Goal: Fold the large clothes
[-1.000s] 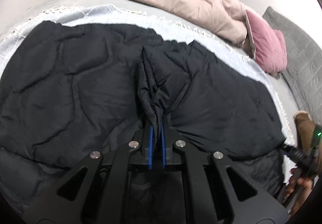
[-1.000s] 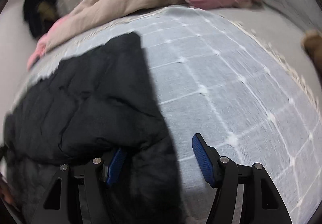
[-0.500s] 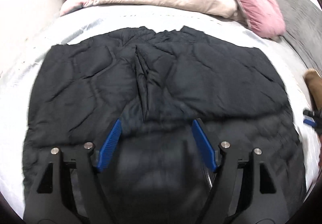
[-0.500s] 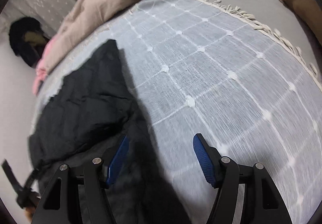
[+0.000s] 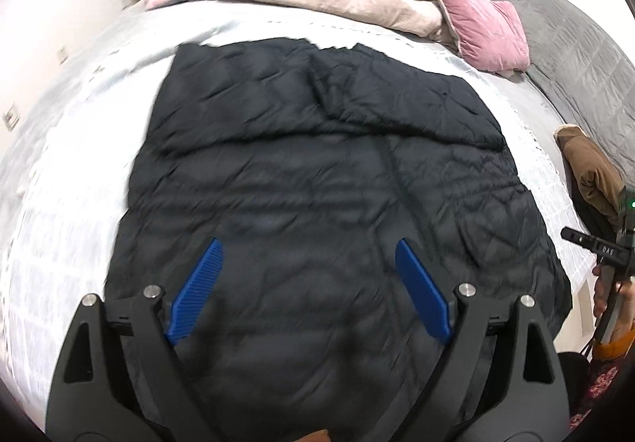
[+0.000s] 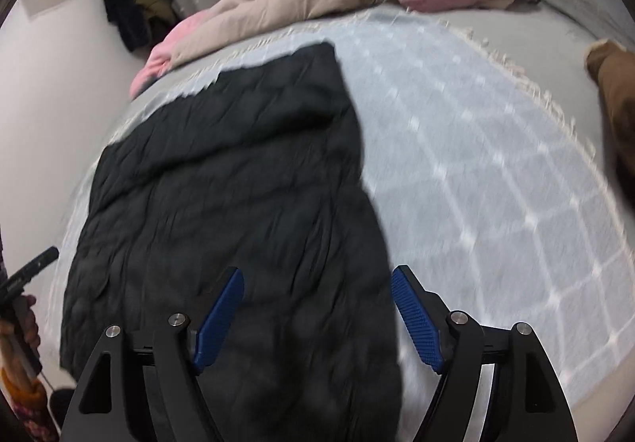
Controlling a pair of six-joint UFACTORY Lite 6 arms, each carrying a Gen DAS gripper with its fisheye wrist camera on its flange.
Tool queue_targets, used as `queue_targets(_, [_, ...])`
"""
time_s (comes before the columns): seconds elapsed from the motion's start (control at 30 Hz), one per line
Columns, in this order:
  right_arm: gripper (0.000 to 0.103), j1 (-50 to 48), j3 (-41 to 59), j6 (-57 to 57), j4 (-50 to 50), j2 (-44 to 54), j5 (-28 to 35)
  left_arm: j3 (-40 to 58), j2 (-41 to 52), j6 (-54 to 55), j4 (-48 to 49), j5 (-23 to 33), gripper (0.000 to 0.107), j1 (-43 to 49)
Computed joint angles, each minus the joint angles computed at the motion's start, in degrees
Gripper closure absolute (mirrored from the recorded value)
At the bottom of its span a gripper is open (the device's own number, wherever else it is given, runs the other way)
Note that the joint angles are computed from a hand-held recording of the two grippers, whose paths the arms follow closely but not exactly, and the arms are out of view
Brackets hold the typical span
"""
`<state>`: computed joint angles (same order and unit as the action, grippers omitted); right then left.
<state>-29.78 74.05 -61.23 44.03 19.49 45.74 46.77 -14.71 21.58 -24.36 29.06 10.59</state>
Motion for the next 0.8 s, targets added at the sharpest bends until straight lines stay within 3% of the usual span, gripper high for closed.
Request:
queue_targets(0.3, [0.025, -7.86, -7.47, -1.97, 1.58, -0.57, 5.02, -12.49, -11.02, 15.85, -2.7, 9.93, 0.018, 21.41])
queue_targets(0.5, [0.025, -10.87, -6.29, -0.53, 0.78, 3.3, 6.97, -16.37, -6.34, 23.94, -3.04, 11.25, 0.018, 32.59])
queue_targets(0.67, [0.024, -13.16, -4.71, -1.09, 2.05, 6.89, 11.5, -16.43, 1.87, 34.74, -10.67, 14.51, 0.016, 40.14])
queue_targets(0.8, [0.022, -14.77, -4.28, -1.84, 3.76, 8.3, 13.9, -16.24, 3.26, 39.36, -14.76, 17.43, 0.014, 43.34])
